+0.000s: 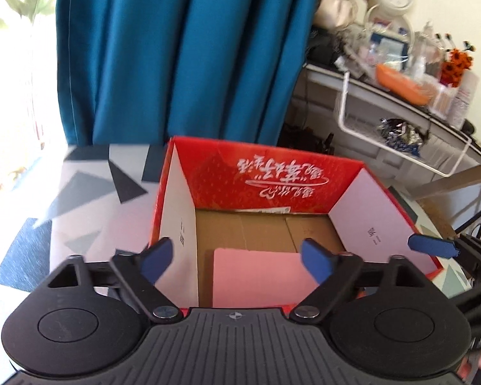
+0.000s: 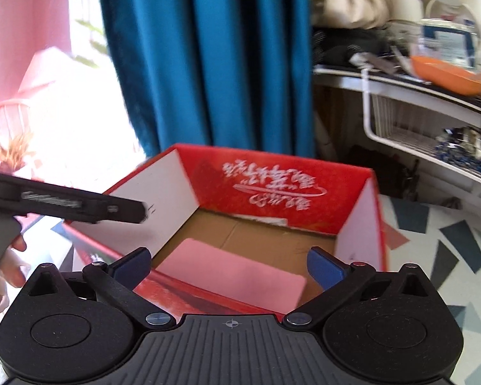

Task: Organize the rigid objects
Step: 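Withdraw the left tool and move it to the white flat case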

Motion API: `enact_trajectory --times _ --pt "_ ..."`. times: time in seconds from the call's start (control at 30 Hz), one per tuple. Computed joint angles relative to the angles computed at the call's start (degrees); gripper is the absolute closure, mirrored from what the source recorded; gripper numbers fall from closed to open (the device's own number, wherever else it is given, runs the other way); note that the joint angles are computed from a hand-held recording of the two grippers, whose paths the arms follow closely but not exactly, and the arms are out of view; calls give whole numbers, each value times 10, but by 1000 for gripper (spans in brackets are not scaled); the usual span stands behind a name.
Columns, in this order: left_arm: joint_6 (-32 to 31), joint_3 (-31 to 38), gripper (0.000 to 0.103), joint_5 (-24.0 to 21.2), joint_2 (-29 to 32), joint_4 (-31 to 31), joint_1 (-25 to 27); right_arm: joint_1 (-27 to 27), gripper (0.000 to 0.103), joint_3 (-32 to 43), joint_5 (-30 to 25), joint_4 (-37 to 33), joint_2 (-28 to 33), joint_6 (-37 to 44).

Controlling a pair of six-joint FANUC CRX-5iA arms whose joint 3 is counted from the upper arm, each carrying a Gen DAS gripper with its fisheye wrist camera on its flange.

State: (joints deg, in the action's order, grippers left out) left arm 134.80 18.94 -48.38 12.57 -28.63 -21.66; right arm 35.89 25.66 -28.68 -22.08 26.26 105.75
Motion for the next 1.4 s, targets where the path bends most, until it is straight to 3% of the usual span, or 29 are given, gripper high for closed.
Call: enact_trajectory --times 0.2,0.43,0.67,0.77,0.83,0.87,0.97,1.07,1.13,1.23,1.4 --pt "15 -29 4 11 -28 -45 -28 -23 0 -63 64 -106 -46 79" --pt "87 -45 4 -24 -40 -116 -76 -17 0 -150 168 -149 -92 112" --pt "97 -89 4 -8 -59 -70 -75 -26 0 -194 152 -220 -120 205" --pt "124 -80 4 -41 -49 -102 -100 -5 0 -237 187 -156 -134 166" --pt "129 -85 4 -43 -48 -100 -108 23 0 -290 239 -32 -145 61" --pt "130 -91 4 -38 -50 -98 -109 28 0 -301 238 0 -147 32" --pt "131 -97 4 -39 -51 -90 -110 22 0 -296 198 -36 -149 70" --pt "128 -105 5 -42 -54 -75 -106 25 0 -304 186 -11 -146 25" --pt "127 -114 5 -45 -58 -61 -100 18 0 -291 169 -61 -146 73" --pt "137 -126 5 -43 -64 -48 -91 30 0 -306 192 0 -144 17" --pt "143 -133 7 -30 -66 -53 -95 31 0 -312 185 40 -135 -16"
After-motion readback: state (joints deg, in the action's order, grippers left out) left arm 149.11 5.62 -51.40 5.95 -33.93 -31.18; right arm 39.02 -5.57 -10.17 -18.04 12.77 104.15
